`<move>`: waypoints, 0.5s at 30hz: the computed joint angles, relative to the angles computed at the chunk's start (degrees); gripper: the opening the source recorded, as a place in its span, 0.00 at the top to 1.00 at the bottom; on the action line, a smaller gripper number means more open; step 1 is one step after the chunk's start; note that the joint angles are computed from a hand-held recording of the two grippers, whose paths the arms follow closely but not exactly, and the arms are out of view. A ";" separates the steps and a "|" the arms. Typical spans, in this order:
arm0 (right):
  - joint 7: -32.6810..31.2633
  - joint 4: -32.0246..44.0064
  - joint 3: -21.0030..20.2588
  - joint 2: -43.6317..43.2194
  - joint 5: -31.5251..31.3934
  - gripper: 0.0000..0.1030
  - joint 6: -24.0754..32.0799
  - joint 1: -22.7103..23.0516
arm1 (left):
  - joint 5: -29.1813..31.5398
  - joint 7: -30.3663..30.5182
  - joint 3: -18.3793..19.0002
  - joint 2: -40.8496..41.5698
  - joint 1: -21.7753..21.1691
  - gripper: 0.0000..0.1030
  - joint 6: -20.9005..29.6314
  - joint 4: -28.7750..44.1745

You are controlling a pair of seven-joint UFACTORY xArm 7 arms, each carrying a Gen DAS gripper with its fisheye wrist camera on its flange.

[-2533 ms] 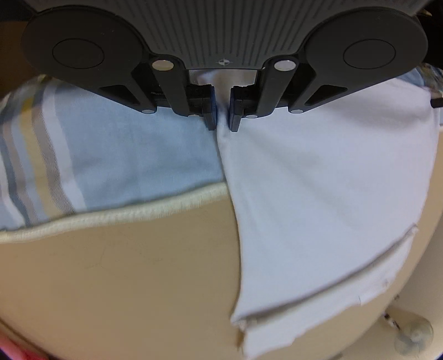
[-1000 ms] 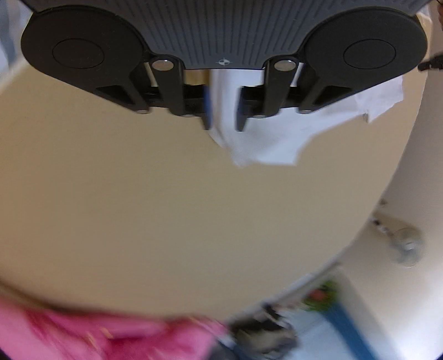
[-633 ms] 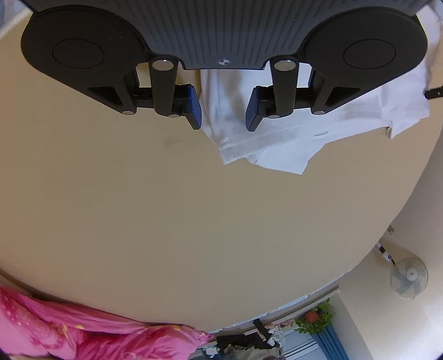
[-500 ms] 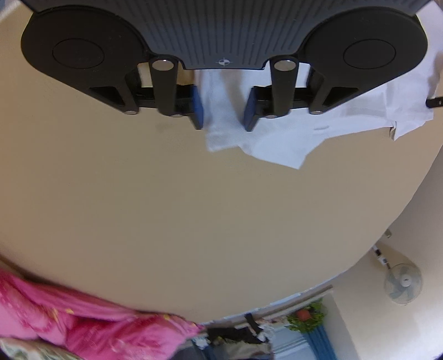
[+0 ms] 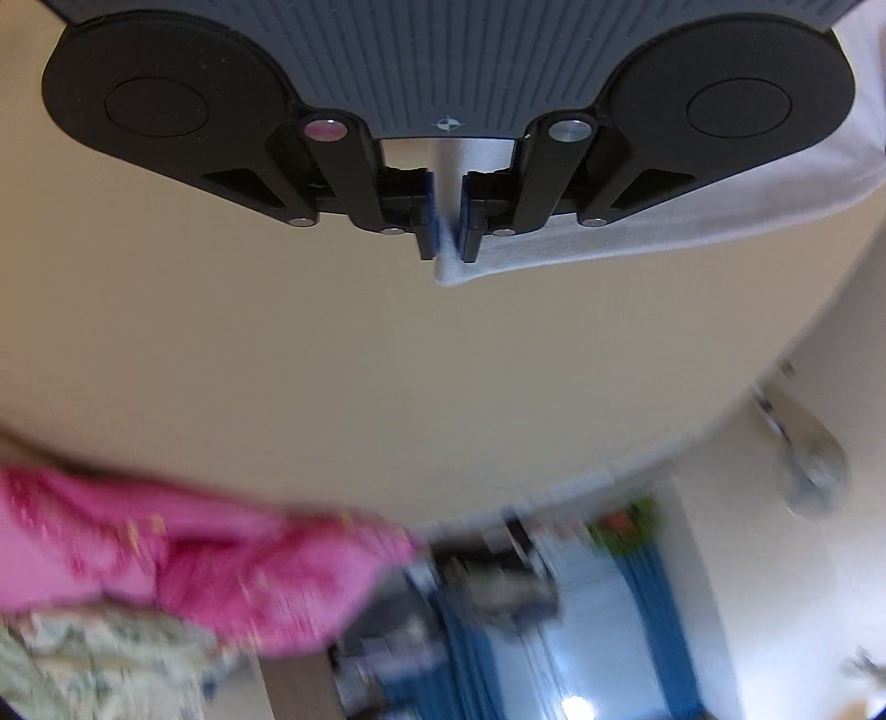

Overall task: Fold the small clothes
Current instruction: 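Lift the hem with both grippers and fold it up toward the collar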

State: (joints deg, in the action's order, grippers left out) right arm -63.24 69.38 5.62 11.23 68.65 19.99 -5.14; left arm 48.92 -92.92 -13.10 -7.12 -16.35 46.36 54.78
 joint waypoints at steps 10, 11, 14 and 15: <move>14.69 -5.35 -4.76 -7.07 -19.41 0.72 14.28 -1.08 | -23.12 13.20 1.47 -16.41 -3.97 0.78 -9.04 -12.20; 15.57 -6.43 -5.60 -8.50 -22.22 0.72 17.19 -1.33 | -26.66 14.49 1.51 -17.66 -4.98 0.74 -7.74 -12.86; 14.76 -10.45 -7.55 -12.49 -26.41 0.72 20.56 -1.58 | -34.65 15.75 -0.08 -20.10 -7.09 0.74 -4.96 -14.97; 14.67 -11.19 -8.26 -13.23 -27.10 0.72 21.48 -1.66 | -36.60 16.00 -1.12 -20.38 -7.74 0.74 -4.45 -15.57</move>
